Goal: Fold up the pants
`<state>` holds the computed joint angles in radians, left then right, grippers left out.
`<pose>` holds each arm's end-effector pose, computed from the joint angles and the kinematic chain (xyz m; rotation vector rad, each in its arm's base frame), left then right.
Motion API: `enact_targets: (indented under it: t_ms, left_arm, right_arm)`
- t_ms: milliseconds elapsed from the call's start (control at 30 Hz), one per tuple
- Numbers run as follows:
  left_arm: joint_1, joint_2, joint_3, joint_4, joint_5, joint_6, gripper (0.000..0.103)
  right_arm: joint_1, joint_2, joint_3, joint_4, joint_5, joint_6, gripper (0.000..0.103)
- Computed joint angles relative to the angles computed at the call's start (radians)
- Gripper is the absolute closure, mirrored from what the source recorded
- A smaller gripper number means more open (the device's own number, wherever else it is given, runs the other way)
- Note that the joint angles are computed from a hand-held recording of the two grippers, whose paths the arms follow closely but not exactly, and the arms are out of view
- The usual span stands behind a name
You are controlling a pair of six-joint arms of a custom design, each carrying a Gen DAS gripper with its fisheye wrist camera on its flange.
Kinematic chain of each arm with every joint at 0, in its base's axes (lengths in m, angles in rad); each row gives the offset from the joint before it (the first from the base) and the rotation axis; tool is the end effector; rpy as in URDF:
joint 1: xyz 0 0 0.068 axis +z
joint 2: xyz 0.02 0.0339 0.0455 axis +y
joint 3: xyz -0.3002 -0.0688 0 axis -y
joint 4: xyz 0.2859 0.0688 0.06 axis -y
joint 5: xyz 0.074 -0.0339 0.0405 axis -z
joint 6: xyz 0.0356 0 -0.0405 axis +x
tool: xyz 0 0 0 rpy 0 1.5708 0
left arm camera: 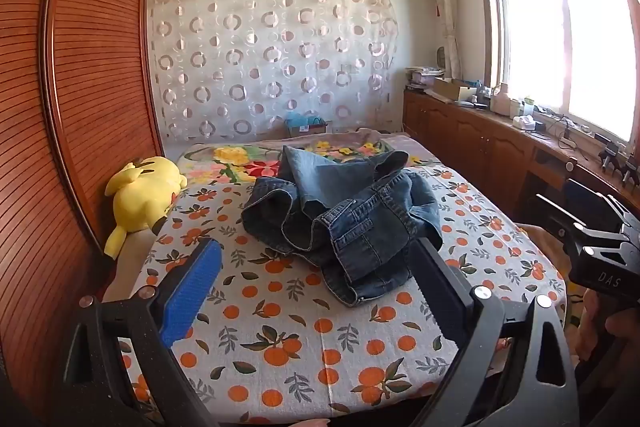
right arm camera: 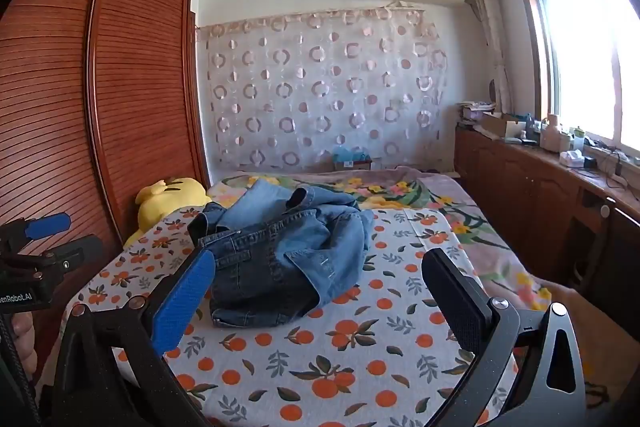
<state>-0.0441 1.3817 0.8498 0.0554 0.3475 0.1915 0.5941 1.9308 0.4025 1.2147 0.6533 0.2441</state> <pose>0.3350 -0.0269 0.2658 0.4508 1.9758 -0.2623 0.2567 0.1473 0.0798 0.1208 1.8143 -0.0241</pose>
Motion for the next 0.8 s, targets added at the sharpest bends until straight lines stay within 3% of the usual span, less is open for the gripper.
enact_targets:
  t_ms: [800]
  left_arm:
    - [0.0,0.0,0.0,0.002,0.002,-0.003,0.008]
  right_arm:
    - [0.013,0.004,0.004,-0.008,0.015,0.01,0.0]
